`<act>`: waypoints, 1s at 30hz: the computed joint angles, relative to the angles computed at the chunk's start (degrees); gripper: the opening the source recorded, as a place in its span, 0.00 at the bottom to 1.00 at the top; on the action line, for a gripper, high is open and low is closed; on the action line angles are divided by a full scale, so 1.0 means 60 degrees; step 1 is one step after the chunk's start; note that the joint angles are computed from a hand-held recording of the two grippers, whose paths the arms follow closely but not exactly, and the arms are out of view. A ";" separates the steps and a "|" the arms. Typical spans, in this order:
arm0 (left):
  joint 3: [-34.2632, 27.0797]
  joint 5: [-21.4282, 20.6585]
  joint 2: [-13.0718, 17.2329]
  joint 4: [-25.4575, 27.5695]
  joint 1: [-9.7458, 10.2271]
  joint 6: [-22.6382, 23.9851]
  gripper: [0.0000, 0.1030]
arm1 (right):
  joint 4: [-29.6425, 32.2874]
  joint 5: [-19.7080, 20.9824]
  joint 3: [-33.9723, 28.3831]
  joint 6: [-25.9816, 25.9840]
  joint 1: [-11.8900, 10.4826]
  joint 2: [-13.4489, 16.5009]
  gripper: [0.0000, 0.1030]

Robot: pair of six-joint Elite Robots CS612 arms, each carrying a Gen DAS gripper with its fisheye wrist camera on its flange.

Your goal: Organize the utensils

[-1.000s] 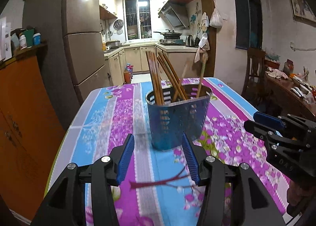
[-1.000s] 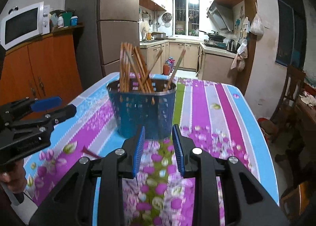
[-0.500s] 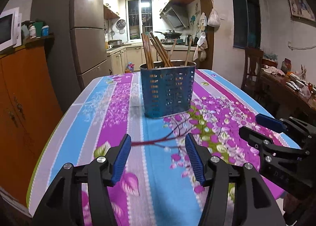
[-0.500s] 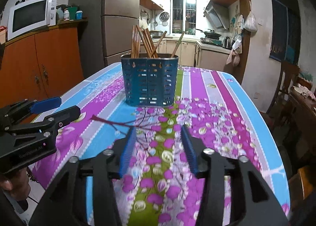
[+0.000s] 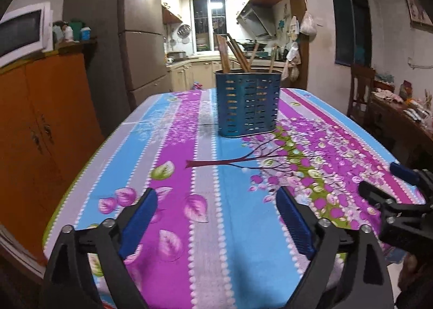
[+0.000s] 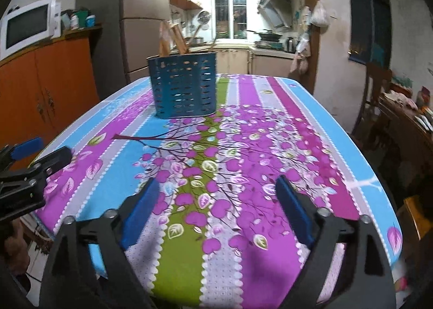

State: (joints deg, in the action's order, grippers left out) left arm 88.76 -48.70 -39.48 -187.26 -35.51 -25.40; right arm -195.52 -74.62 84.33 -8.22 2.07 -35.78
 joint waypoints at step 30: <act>0.0417 0.2533 -0.0464 -0.0645 -0.0429 -0.1022 0.96 | -0.3271 -0.0825 0.0570 0.0843 -0.0056 -0.0249 0.94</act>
State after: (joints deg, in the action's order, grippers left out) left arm 91.26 -33.50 -42.27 -191.13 -38.09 -31.54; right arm -215.14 -79.57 87.75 -3.16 1.74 -37.27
